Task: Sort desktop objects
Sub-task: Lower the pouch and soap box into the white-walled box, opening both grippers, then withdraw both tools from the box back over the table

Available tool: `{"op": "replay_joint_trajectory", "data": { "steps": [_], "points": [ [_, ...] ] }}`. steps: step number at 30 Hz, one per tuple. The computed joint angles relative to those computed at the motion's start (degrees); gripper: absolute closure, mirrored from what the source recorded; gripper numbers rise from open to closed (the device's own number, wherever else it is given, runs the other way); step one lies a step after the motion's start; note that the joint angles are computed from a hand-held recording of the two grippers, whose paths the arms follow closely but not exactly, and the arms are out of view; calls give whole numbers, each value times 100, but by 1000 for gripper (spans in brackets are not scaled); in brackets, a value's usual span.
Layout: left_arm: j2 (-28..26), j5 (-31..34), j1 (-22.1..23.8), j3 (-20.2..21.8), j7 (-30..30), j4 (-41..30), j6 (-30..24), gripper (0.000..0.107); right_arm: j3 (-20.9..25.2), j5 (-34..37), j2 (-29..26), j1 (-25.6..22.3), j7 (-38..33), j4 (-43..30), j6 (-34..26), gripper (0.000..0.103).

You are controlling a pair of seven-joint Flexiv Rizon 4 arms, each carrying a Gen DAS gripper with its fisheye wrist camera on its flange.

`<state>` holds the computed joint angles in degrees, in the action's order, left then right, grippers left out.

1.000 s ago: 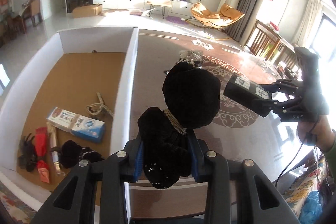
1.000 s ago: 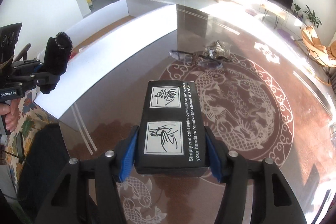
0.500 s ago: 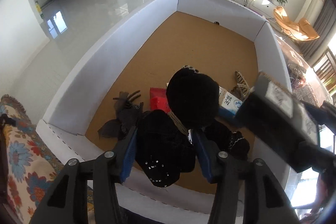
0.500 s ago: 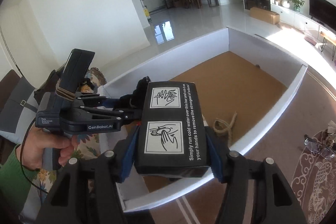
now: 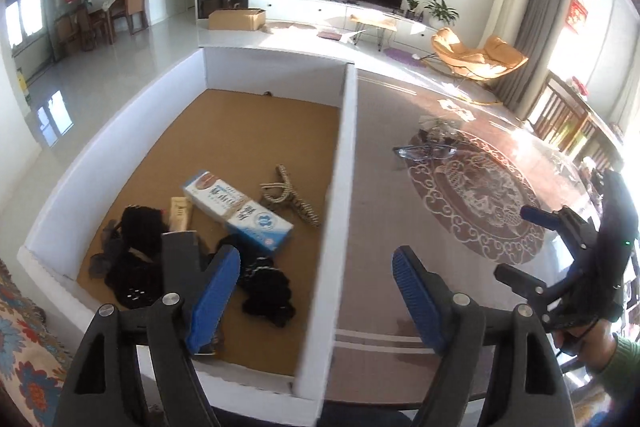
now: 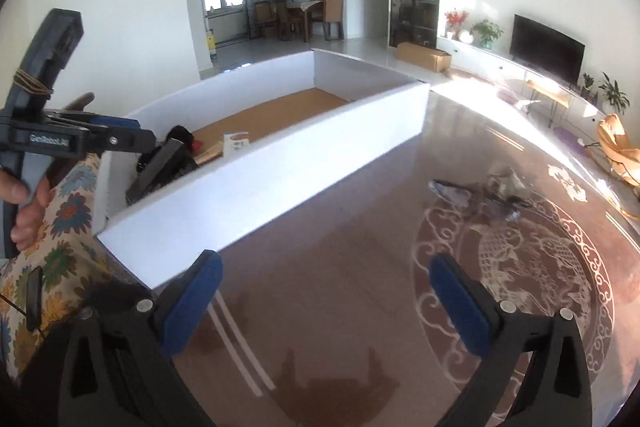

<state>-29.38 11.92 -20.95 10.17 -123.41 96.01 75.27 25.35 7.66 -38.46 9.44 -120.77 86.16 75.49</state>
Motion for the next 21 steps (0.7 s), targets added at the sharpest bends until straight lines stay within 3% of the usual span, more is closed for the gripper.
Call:
{"op": "replay_joint_trajectory", "data": {
  "steps": [3, 5, 8, 11, 13, 21],
  "points": [
    [-430, -164, -29, -568, 584, -541, 162, 8, -1087, -363, 44, 227, 711, 350, 227, 0],
    [-817, -367, -104, -803, 945, -969, 118, 7, -1364, -498, 21, 79, 1079, 413, 75, 0],
    [-1562, -777, -318, -836, 1100, -1903, -465, 7, -1609, -689, -7, -85, 1506, 526, 82, 0],
    [-2235, -1105, -404, -823, 1096, -2785, -1080, 7, -1710, -888, 15, -203, 1766, 772, 225, 0],
    [-2576, -1145, -490, -709, 996, -3289, -1389, 7, -1541, -917, 6, -389, 1829, 872, 244, 0],
    [-2969, -898, -576, -381, 426, -3678, -1434, 7, -1473, -1274, -22, -464, 2001, 1100, 546, 0]
  ]
}}
